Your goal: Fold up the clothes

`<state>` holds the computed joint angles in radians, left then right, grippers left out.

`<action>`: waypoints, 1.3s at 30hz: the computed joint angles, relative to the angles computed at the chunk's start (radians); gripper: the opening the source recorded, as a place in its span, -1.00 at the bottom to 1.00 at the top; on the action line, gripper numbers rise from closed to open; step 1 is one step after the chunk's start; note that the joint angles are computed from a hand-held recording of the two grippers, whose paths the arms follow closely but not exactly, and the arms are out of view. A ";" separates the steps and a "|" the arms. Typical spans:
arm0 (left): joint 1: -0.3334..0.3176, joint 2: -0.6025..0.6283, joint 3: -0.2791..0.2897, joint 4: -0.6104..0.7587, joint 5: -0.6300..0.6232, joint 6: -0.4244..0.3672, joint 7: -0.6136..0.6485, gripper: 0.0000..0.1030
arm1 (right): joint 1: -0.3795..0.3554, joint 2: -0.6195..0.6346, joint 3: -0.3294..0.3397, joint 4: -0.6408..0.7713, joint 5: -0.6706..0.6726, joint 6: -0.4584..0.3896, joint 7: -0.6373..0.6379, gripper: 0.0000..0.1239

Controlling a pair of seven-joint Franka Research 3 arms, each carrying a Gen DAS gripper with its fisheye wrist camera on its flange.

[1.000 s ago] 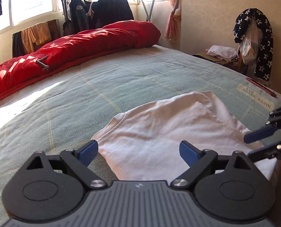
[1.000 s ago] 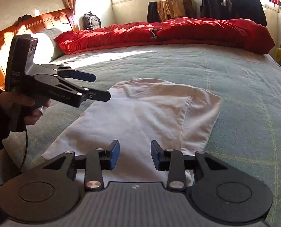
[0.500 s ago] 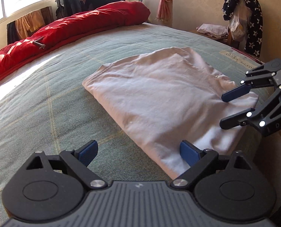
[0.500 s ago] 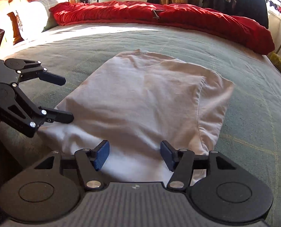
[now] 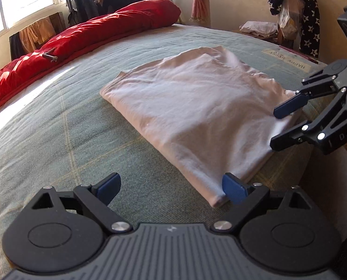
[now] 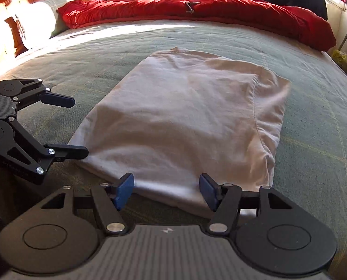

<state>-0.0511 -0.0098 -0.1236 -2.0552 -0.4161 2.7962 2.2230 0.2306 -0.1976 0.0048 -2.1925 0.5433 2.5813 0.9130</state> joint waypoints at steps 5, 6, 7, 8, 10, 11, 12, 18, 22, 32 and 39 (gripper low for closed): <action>-0.017 -0.035 0.008 -0.014 -0.105 0.040 0.087 0.82 | -0.006 -0.036 -0.029 -0.012 0.091 0.009 -0.006 0.12; -0.023 -0.040 0.011 -0.015 -0.124 0.053 0.107 0.82 | -0.005 -0.034 -0.030 -0.011 0.107 0.029 -0.006 0.16; -0.037 -0.038 0.015 -0.004 -0.189 0.050 0.161 0.82 | -0.009 -0.028 -0.025 -0.010 0.103 0.043 0.012 0.17; -0.048 -0.035 0.017 0.007 -0.252 0.046 0.214 0.82 | -0.019 -0.021 -0.014 -0.009 0.073 0.053 0.050 0.17; -0.060 -0.032 0.017 0.024 -0.342 0.009 0.302 0.82 | -0.036 -0.015 0.001 -0.016 0.010 0.064 0.124 0.17; -0.063 -0.030 0.015 0.032 -0.380 -0.010 0.340 0.82 | -0.036 -0.018 -0.003 -0.024 0.007 0.061 0.134 0.17; -0.062 -0.026 0.012 0.035 -0.379 -0.033 0.346 0.82 | -0.037 -0.021 -0.006 -0.032 0.005 0.058 0.143 0.17; -0.035 -0.008 -0.002 0.042 -0.212 -0.124 0.209 0.82 | -0.017 -0.067 -0.042 -0.076 0.108 0.084 0.111 0.17; -0.023 -0.005 0.005 0.082 -0.284 -0.117 0.254 0.82 | -0.006 -0.073 -0.045 -0.079 0.143 0.138 0.091 0.20; 0.033 0.279 -0.043 0.409 -0.242 -0.191 0.068 0.86 | 0.026 0.004 -0.071 -0.002 0.369 0.187 0.003 0.27; 0.086 0.254 -0.101 0.354 -0.168 -0.147 -0.021 0.85 | 0.013 0.064 -0.069 0.072 0.505 0.157 -0.164 0.28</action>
